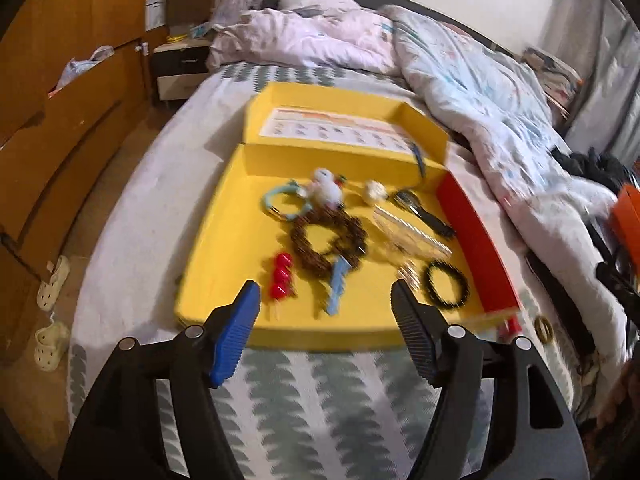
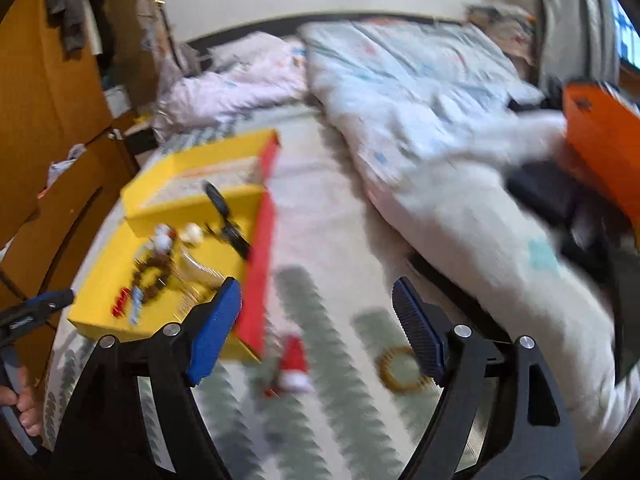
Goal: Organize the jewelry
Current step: 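Move the left tool to the Santa hair clip while the right tool approaches the tan coiled hair tie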
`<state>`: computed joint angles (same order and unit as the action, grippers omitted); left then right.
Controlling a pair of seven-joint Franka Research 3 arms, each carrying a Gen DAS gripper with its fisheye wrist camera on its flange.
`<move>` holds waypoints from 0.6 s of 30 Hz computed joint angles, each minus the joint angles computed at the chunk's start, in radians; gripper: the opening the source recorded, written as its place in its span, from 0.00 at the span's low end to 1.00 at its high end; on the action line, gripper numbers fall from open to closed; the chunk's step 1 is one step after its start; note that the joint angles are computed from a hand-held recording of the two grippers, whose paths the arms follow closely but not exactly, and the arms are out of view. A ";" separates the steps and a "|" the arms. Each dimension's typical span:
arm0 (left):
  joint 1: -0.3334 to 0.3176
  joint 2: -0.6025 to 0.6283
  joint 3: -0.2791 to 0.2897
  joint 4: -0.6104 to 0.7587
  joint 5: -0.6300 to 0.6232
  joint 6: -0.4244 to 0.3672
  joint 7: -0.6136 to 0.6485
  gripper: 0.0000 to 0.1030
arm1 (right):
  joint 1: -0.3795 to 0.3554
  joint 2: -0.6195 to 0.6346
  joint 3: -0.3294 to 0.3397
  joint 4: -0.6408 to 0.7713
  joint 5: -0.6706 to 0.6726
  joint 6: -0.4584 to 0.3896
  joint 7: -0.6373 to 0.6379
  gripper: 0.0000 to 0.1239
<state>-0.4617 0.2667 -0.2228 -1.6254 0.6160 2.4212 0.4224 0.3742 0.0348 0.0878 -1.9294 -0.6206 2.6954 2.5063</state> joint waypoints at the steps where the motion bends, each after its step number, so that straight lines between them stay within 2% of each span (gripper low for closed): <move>1: -0.006 0.009 -0.006 0.007 -0.002 -0.003 0.008 0.66 | -0.004 -0.016 -0.003 -0.033 0.013 -0.003 0.001 0.64; 7: -0.073 0.126 -0.037 0.116 -0.052 -0.036 0.085 0.66 | -0.028 -0.046 0.010 -0.105 0.040 -0.075 -0.009 0.64; 9: -0.099 0.169 -0.038 0.161 -0.074 -0.048 0.106 0.66 | -0.038 -0.052 0.008 -0.124 0.060 -0.067 -0.017 0.64; 13: -0.153 0.237 -0.025 0.233 -0.088 -0.064 0.116 0.66 | -0.062 -0.047 -0.005 -0.164 0.259 -0.006 -0.139 0.64; 18: -0.215 0.357 -0.003 0.395 -0.112 -0.126 0.149 0.66 | -0.072 -0.014 -0.011 -0.137 0.345 -0.051 -0.224 0.64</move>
<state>-0.6766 0.6237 -0.2257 -1.2302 0.5037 2.2954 0.5718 0.3019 0.0213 0.0764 -2.0666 -0.2757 2.6448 2.2824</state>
